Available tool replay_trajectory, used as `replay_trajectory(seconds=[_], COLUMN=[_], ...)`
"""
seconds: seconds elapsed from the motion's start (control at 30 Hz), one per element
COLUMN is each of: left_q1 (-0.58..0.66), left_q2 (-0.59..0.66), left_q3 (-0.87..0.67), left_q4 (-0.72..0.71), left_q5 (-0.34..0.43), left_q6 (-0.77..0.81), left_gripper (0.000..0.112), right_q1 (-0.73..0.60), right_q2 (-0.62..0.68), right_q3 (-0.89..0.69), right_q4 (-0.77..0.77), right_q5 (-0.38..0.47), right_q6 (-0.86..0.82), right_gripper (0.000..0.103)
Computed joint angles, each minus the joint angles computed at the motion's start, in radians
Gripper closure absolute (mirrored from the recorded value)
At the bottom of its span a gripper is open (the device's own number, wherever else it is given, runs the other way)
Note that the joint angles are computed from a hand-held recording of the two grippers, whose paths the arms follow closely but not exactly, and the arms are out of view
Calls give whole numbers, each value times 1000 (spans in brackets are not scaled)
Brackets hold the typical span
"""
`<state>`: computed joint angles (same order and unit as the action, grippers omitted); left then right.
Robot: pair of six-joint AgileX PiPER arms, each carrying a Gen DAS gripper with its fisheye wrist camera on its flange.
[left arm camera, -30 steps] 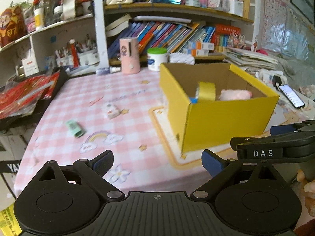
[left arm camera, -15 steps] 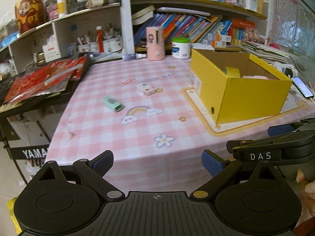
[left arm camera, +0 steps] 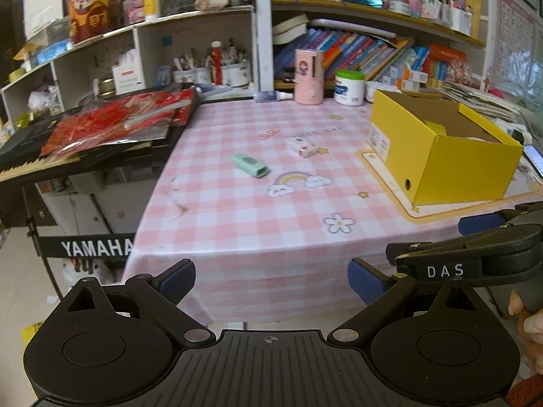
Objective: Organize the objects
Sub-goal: 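Open both tools and withdraw them from the box toward the table items, then grasp the white staple box with the right tool while the left tool grasps the mint-green stapler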
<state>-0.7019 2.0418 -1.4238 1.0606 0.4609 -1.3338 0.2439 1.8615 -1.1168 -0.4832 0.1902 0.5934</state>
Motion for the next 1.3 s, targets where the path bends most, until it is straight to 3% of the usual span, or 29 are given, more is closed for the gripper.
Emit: replay_trajectory(seconds=[0.33,0.67,1.0,1.3], left_q1=[33,87,134,145], left_q2=[-15,65,245,464], left_q3=[31,-107,-427,-864], left_q4=[52,-63,-310,-490], left_q5=[-5,37,113,300], left_q6=[-72,69,344,583], left_gripper=[11,11,11,11], right_q1=[43,37,-11,-59], right_q2=[39,183,370,556], right_q3=[-67,-286,-624,-990], right_q4=[31,347,492,546], right_q5=[17,83,243,412], right_q6=[-50,-392,-584,-657], right_gripper=[11,11,11,11])
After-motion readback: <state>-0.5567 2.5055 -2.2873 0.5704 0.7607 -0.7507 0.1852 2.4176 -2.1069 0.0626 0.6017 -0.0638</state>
